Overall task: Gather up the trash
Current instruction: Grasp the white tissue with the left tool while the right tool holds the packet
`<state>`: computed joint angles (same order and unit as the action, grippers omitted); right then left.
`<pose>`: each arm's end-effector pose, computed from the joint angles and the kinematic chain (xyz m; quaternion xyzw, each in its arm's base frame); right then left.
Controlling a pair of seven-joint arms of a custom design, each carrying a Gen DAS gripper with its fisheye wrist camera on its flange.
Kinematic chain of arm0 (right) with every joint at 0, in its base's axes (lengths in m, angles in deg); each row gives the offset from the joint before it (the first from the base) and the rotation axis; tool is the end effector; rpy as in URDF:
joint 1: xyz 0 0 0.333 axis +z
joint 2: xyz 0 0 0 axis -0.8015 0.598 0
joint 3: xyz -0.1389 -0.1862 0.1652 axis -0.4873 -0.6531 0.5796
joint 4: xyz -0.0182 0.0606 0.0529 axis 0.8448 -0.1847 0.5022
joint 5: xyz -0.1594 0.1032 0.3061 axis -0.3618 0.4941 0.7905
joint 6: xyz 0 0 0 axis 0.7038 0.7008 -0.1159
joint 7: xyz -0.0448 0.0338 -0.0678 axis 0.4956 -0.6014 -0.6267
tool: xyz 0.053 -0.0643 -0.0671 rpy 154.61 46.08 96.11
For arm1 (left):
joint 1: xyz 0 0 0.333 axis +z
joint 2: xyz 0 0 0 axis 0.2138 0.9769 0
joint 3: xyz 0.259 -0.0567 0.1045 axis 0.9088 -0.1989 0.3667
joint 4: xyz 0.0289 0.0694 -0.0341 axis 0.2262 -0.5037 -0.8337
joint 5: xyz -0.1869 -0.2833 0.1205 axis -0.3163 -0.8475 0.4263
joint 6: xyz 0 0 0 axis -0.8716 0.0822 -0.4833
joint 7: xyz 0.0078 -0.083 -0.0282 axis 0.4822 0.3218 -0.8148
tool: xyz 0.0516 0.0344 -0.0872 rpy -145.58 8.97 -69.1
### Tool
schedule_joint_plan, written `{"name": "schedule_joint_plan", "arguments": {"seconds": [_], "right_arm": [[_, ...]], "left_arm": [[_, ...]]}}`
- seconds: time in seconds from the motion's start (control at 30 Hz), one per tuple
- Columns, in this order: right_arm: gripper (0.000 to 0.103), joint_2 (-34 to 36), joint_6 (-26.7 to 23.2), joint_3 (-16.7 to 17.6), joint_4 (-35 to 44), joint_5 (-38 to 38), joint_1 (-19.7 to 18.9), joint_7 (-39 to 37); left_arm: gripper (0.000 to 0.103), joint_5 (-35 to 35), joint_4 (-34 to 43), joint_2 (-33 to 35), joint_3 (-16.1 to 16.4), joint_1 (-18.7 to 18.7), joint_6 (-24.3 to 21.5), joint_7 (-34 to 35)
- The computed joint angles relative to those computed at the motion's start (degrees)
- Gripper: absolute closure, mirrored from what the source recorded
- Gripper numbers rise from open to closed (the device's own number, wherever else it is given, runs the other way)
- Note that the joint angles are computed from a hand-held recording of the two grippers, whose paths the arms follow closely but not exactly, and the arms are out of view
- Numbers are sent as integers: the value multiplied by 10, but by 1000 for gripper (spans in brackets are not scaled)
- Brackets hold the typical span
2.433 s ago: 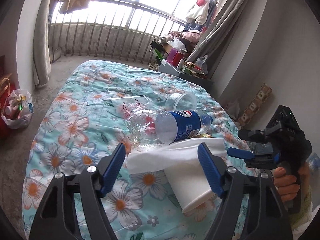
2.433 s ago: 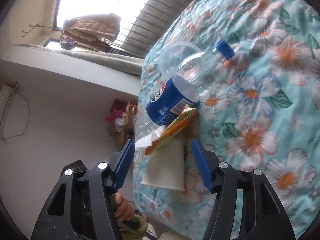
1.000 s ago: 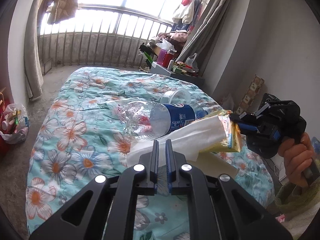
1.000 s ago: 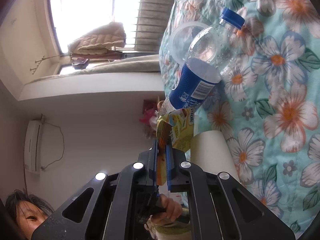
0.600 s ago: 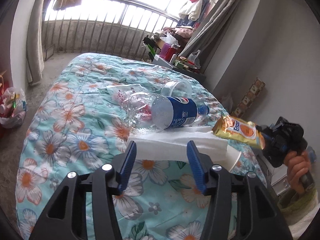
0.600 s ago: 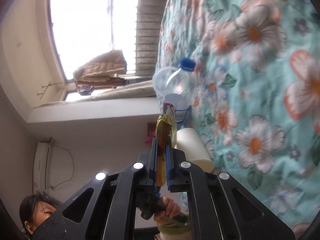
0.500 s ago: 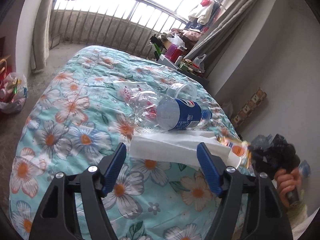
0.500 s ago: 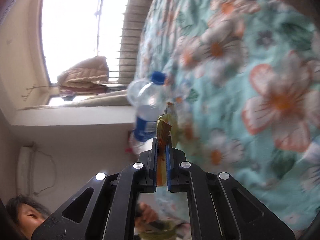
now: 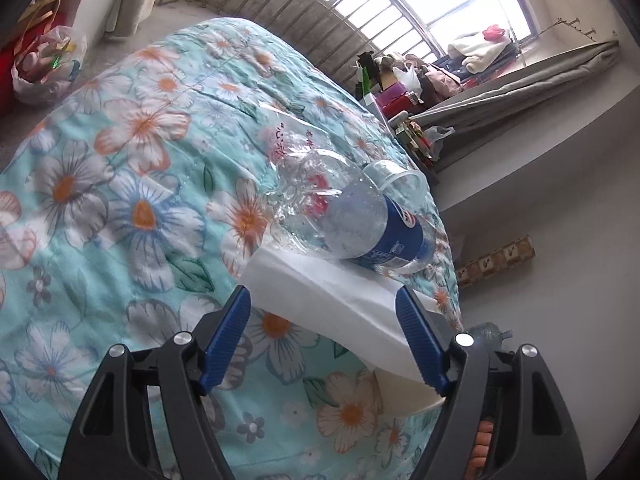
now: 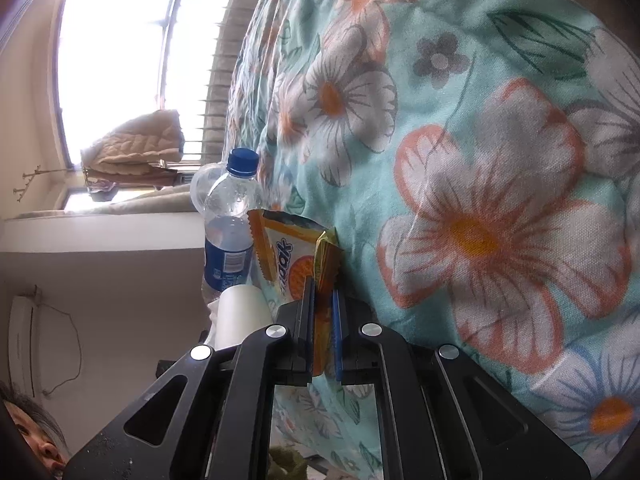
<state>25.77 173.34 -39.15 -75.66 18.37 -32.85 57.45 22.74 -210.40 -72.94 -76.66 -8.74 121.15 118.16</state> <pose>0.3917 0.0889 0.4671 -0.2818 0.8118 0.2058 0.4682 0.4645 -0.2688 0.4918 0.6536 -0.6133 0.4355 0.0831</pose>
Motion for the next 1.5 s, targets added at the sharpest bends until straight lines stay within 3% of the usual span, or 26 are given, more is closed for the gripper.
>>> {"name": "schedule_joint_plan", "arguments": {"seconds": [0.1,0.2,0.4,0.5,0.57,0.7,0.8,0.97,1.13,1.3,1.43,1.5], "right_arm": [[97,5,0,-2,5,13,4,-17],[97,3,-2,-3,2,40,3,-43],[97,-6,-9,2,-6,68,-7,-66],[96,-14,-14,2,-13,69,-11,-76],[96,-15,-17,1,-15,80,-13,-86],[96,-19,-18,4,-19,80,-18,-83],[95,-17,-6,12,-16,69,-18,-66],[91,-22,6,13,-17,52,-14,-45],[90,-21,27,21,-17,15,-9,-3],[90,-21,34,21,-15,-57,-3,63],[94,-32,51,27,-19,-127,0,119],[96,-40,64,35,-22,-167,-3,149]], "left_arm": [[30,-61,-14,-19,1,-13,-2,20],[31,-135,4,-1,3,-22,-41,68],[36,-163,44,48,-24,-8,-18,49],[48,-119,47,56,-32,-3,12,5],[61,-99,41,53,-33,3,19,-9],[80,-79,25,45,-36,5,34,-10],[91,-35,7,35,-36,2,50,-31],[96,50,-30,10,-30,-7,75,-80],[97,179,-86,-41,-26,-15,117,-133],[97,407,-137,-96,-82,52,144,-259],[97,462,-154,-125,-74,44,164,-276],[97,476,-148,-121,-56,24,175,-270]]}}
